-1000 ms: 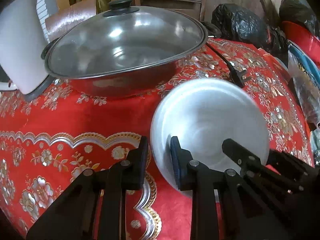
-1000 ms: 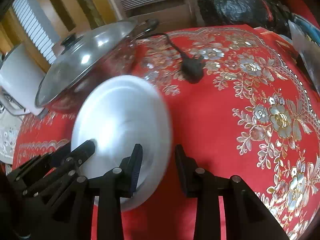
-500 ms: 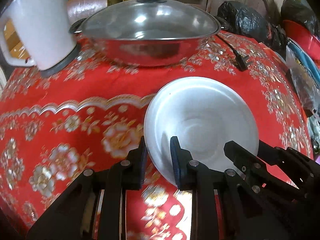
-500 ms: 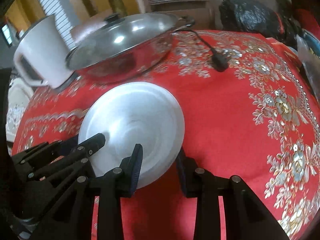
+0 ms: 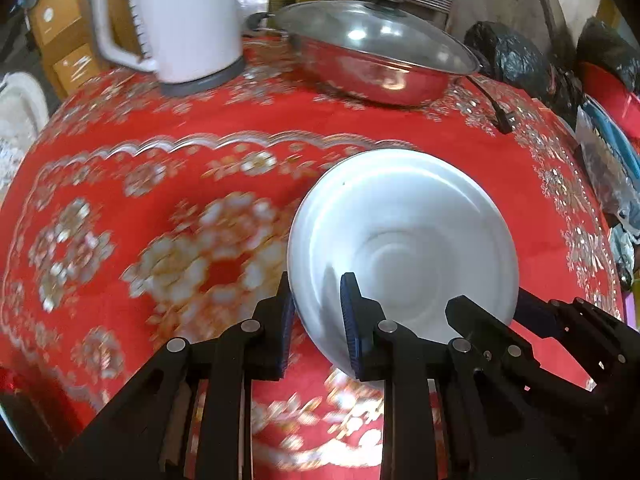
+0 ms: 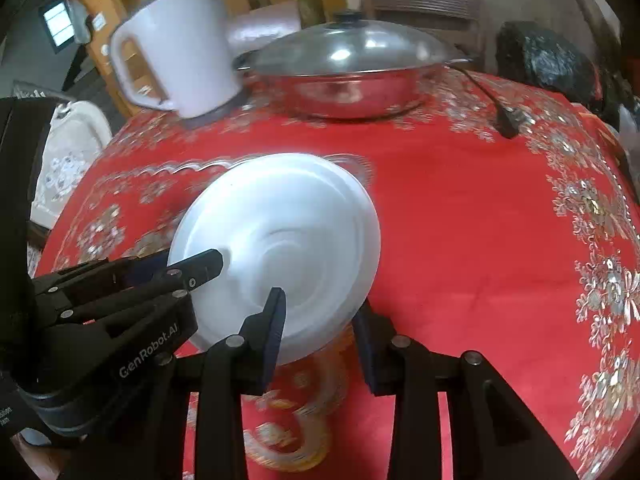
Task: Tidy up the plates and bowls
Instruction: 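Lift the small white bowl with both tools and carry it to the stack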
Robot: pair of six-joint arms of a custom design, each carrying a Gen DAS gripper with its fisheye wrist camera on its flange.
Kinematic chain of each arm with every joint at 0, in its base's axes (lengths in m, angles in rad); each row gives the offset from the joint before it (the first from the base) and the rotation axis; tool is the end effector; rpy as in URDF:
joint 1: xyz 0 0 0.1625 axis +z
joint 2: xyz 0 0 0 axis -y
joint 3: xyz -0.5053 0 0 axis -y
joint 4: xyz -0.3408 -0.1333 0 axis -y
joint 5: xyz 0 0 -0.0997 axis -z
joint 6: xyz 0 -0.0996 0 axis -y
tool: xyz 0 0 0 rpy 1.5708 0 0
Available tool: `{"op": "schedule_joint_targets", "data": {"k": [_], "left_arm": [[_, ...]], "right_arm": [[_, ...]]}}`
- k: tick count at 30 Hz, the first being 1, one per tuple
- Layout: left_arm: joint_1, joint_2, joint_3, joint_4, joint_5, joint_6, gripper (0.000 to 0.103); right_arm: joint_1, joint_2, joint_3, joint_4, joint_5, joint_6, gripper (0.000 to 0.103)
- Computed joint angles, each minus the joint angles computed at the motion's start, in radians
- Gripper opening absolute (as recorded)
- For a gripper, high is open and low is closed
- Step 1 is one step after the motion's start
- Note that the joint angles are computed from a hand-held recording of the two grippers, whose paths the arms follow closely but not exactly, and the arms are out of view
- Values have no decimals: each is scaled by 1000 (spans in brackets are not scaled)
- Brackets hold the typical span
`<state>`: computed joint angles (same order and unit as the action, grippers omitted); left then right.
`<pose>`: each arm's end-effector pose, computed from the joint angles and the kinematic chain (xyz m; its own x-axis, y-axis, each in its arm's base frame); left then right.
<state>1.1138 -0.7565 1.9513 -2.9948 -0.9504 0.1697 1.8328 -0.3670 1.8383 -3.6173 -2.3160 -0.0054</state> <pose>-0.0968 -0.6301 0.1361 -0.7045 0.3846 -0.5964 0.5567 0.8207 -0.1283 0.2264 -0.5905 -0.0025 -0.8042 0.1616 0.5719 -0.2217 0.8113 -0.5409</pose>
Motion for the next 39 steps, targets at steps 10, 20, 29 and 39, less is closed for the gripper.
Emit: {"op": "schedule_joint_targets", "data": {"k": [10,20,29,39], "left_arm": [[39,-145,127,-61,-15,-27,22],[59,-271,223,-154,12,-4,22],[75,-363,265,-172,16,4,22],[100,-454,298,-188,33,4,22]], "right_arm": [[79,52,-28,32,23,-11,36],[153,100,-77,72,40,-51,36],[199,126,-129,109,53,-85,36],[252,158,-204,174,52,-140,36]]}}
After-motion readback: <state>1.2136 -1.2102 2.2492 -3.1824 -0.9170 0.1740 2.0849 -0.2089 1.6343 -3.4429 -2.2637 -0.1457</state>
